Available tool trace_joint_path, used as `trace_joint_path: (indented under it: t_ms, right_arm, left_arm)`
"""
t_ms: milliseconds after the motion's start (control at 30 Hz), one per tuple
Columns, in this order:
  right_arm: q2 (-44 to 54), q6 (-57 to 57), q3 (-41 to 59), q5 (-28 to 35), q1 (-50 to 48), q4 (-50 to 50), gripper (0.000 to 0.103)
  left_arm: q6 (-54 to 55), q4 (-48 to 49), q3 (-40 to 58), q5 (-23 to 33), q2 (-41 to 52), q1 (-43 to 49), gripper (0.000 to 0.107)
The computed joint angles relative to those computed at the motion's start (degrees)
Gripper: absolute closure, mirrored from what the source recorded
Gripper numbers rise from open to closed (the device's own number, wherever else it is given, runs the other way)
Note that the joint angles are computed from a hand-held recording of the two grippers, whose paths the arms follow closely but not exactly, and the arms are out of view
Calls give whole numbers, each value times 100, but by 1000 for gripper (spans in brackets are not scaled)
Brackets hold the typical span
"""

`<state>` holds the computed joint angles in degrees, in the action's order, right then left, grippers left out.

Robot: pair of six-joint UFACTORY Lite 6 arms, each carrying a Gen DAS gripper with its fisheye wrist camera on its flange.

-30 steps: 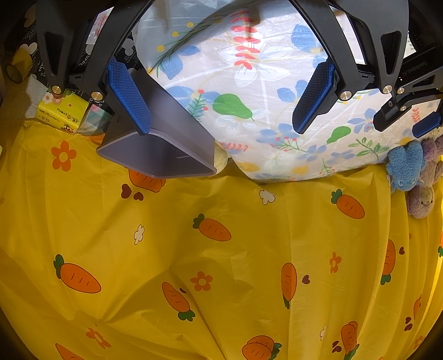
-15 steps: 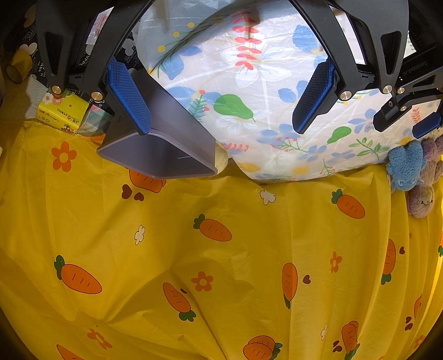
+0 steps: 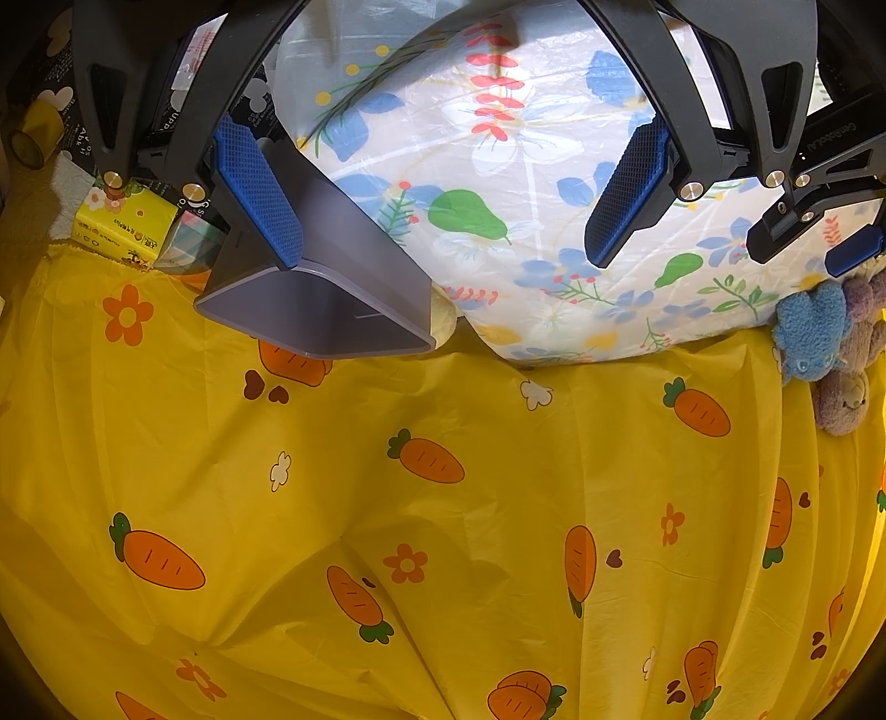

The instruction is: Collect trash

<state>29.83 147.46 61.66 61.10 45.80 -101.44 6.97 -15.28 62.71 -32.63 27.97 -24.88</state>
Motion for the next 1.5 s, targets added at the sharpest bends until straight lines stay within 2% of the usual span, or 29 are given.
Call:
trace_joint_path:
  t_ms: [1500]
  right_arm:
    - [36, 5, 39, 17, 7, 22, 5]
  left_arm:
    - [-10, 104, 0, 8, -33, 42, 10]
